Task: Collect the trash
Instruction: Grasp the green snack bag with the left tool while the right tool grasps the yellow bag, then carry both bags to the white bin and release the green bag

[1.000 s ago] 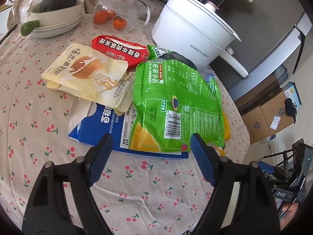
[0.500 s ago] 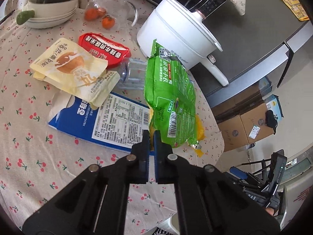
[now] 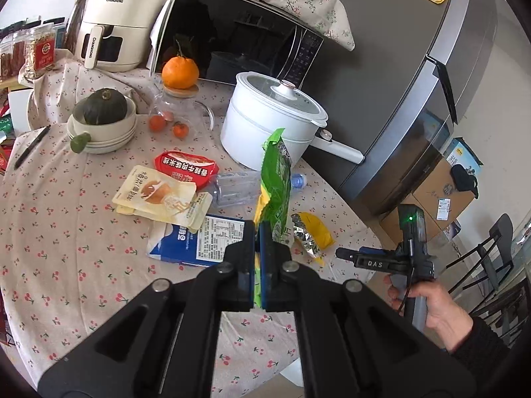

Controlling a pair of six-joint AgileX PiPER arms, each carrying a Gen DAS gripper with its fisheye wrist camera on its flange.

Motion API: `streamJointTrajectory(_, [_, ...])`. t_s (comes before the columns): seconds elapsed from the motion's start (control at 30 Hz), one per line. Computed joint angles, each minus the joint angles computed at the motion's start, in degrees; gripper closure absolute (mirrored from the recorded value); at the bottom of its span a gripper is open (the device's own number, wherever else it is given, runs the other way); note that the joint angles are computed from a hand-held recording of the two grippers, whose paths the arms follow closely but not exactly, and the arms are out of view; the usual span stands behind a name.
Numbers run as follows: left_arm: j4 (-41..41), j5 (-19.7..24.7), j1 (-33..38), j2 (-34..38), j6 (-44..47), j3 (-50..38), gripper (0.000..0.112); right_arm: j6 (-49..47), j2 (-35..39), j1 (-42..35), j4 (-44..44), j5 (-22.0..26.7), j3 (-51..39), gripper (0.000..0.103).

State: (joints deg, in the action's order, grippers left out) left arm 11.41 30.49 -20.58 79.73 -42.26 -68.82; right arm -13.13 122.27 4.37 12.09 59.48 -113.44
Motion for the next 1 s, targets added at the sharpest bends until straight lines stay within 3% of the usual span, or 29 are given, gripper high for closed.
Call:
streamJointTrajectory(0.27, [-0.3, 0.6, 2.7, -2.6, 0.3, 3.4, 0.110, 2.1, 13.2, -1.1, 7.3, 6.2, -17.8, 0.040])
streamJointTrajectory(0.37, [0.0, 0.8, 3.0, -2.8, -0.1, 4.0, 0.110, 2.1, 15.8, -1.2, 10.2, 8.1, -21.2, 0.059])
streamJointTrajectory(0.4, [0.4, 1.0, 2.9, -2.7, -0.5, 3.9, 0.110, 2.0, 16.3, -0.9, 10.3, 8.6, -21.7, 0.073])
streamJointTrajectory(0.43, [0.9, 1.2, 2.6, -2.7, -1.0, 3.9, 0.110, 2.0, 16.8, -0.7, 10.2, 9.3, -22.5, 0.076])
streamJointTrajectory(0.63, [4.1, 1.6, -0.3, -3.5, -2.8, 3.0, 0.110, 0.0, 9.0, 0.7, 8.3, 4.2, -12.8, 0.090])
streamJointTrajectory(1.0, [6.9, 0.6, -8.2, -5.4, -6.0, 1.7, 0.110, -7.1, -12.0, -2.6, 7.2, -3.1, 9.0, 0.092])
